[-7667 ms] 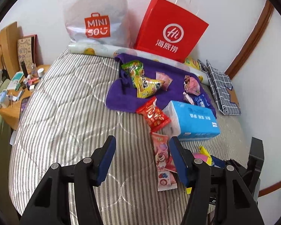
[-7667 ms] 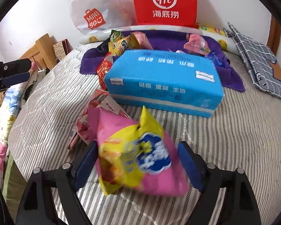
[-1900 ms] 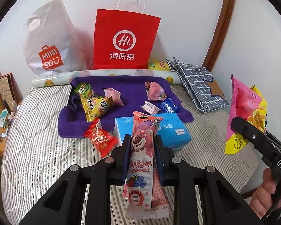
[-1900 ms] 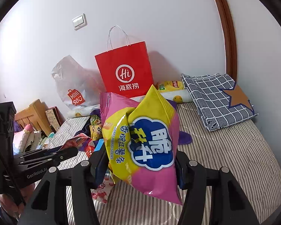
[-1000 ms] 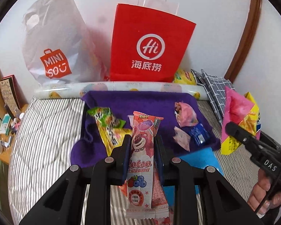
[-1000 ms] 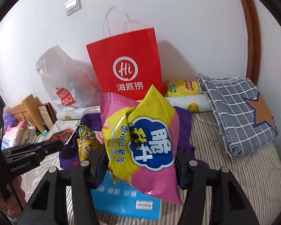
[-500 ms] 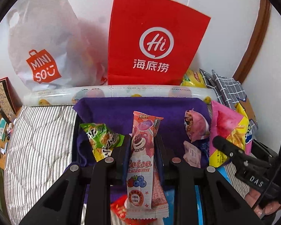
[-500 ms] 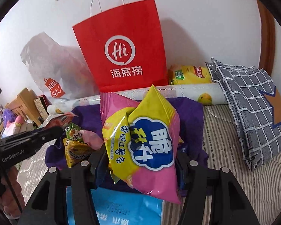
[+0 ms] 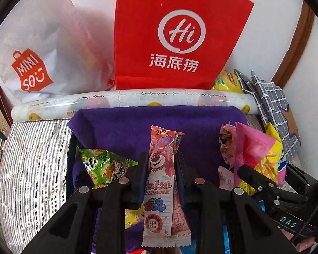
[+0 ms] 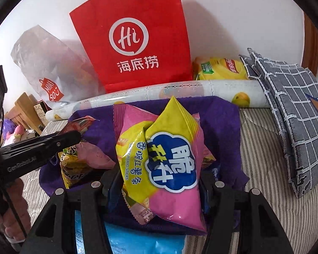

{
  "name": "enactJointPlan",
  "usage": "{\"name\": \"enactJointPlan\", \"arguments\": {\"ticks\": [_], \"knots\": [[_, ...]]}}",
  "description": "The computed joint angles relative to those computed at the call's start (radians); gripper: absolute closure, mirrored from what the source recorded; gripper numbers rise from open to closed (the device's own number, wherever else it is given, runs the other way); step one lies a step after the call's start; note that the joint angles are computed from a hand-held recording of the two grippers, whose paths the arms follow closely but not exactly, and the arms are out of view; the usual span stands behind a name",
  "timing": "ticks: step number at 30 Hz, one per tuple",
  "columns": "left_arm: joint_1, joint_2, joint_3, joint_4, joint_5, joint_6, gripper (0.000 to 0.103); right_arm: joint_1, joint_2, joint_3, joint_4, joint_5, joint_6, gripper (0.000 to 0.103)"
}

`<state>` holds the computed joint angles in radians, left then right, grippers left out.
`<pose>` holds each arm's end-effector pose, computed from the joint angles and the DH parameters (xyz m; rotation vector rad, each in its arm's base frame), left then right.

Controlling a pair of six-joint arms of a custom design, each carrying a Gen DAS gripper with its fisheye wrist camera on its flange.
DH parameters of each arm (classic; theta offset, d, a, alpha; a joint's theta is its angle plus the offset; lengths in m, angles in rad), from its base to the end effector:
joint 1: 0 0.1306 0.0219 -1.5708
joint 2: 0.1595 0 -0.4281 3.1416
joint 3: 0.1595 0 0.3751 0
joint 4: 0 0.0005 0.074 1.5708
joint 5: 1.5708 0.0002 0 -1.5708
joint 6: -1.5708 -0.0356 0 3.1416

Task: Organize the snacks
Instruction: 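Lower the strawberry stick with the left tool while the right tool lowers the chip bag over the towel, then open both tools to drop the strawberry stick and chip bag onto the towel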

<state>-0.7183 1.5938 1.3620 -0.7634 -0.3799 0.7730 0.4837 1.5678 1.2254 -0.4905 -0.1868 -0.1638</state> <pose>0.4020 -0.3345 0.3755 -0.2077 2.4610 -0.1469 0.4532 0.2450 0.3468 -0.4777 2.4041 0.5188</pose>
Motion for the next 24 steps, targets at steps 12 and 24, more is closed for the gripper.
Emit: {"name": "enactJointPlan", "arguments": {"ticks": [12, 24], "knots": [[0.019, 0.033, 0.015, -0.011, 0.039, 0.0, 0.078, 0.001, 0.03, 0.033, -0.07, 0.023, -0.012, 0.044], [0.005, 0.011, 0.034, -0.058, 0.026, 0.02, 0.066, 0.008, -0.03, 0.009, -0.042, 0.081, -0.019, 0.031]]}}
